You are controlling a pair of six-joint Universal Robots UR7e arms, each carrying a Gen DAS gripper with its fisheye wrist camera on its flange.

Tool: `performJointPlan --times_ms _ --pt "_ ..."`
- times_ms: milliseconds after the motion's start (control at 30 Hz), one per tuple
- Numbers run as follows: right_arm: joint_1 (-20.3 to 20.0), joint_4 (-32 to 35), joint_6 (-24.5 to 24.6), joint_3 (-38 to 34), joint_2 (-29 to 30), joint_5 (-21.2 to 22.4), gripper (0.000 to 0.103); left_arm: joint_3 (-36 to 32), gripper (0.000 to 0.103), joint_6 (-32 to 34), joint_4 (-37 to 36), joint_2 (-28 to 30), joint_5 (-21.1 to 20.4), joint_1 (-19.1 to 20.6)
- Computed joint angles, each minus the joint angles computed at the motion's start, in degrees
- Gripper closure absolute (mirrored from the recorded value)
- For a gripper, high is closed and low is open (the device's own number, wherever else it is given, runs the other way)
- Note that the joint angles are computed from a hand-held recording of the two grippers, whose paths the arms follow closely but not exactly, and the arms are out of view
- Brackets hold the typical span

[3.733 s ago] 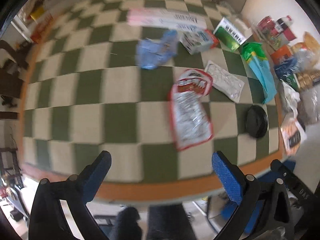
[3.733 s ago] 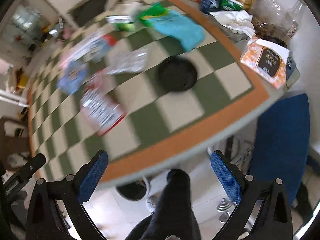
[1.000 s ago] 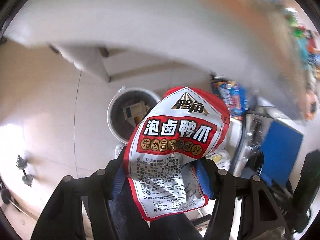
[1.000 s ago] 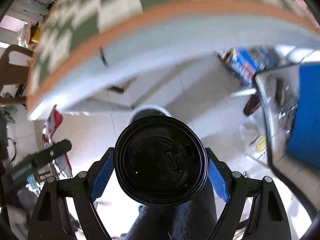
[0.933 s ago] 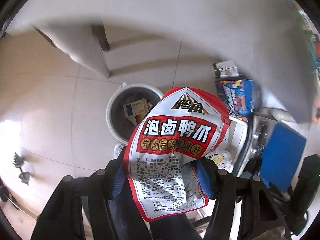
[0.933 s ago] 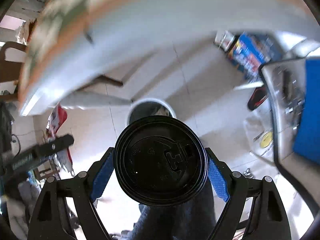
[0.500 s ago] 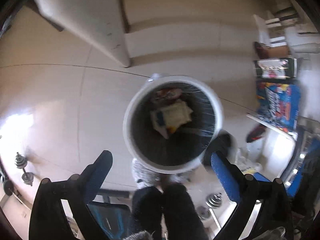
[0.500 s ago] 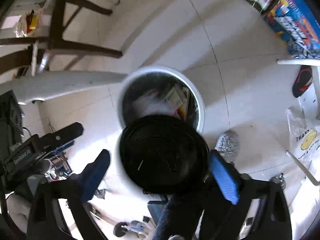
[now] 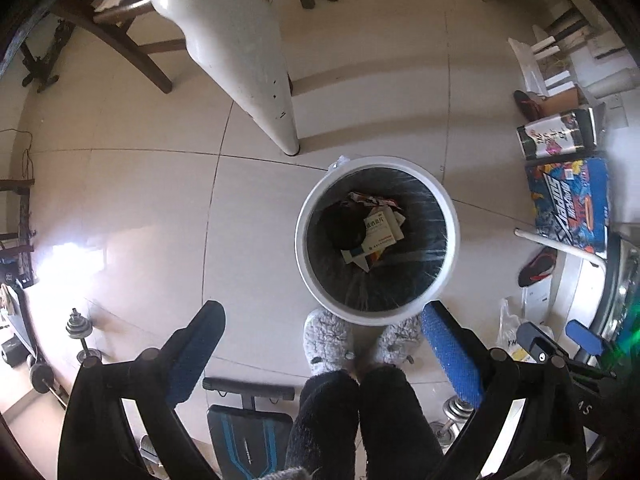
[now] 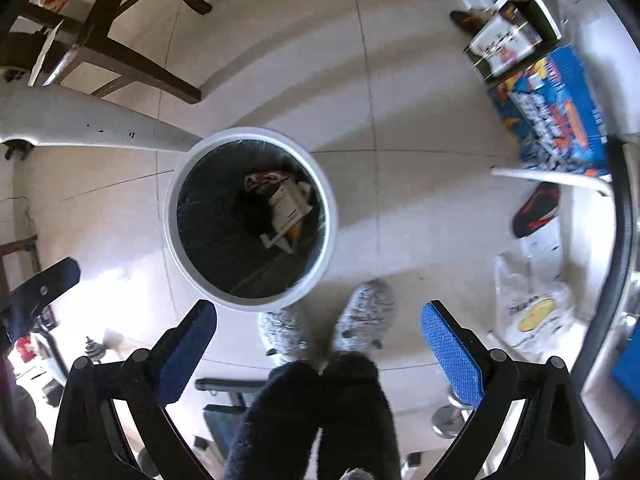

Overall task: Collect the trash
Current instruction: 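Carry the wrapper and lid to the trash bin and release both, then grasp the blue plastic bag with the left tool while the right tool grasps the blue-green bag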

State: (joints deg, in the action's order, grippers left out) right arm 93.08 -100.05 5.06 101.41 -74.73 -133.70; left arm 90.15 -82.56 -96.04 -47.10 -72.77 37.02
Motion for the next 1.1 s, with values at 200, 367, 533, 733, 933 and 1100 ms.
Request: performJointPlan --times_ms 200,367,533,733,933,1100 --pt "3.72 6.57 2.94 -3.79 -1.79 0.67 0.000 -3.59 0.002 -0.10 4.50 -0.90 -0.17 -2.80" --pt "7.48 12.22 5.44 -7.10 -3.60 2.01 0.000 -6.57 0.002 0.87 8.17 -1.51 -0.34 -5.00" --pt "11.54 18.62 8.81 -12.18 -4.57 3.58 0.000 -10.73 0.002 0.83 12.81 -2.22 -0.80 -7.66" --pt "17.42 28.79 13.67 -21.47 -3.78 6.20 0.000 -16.78 0.002 -0.66 18.38 -2.97 -1.30 -10.59" --pt "22.85 39.47 19.65 -34.25 -0.53 10.55 0.000 -26.92 0.002 -1.67 25.82 -1.73 1.25 -12.76" --pt "25.36 43.77 22.54 -48.48 4.98 13.23 0.000 -39.58 0.002 -1.15 31.98 2.48 7.36 -12.13"
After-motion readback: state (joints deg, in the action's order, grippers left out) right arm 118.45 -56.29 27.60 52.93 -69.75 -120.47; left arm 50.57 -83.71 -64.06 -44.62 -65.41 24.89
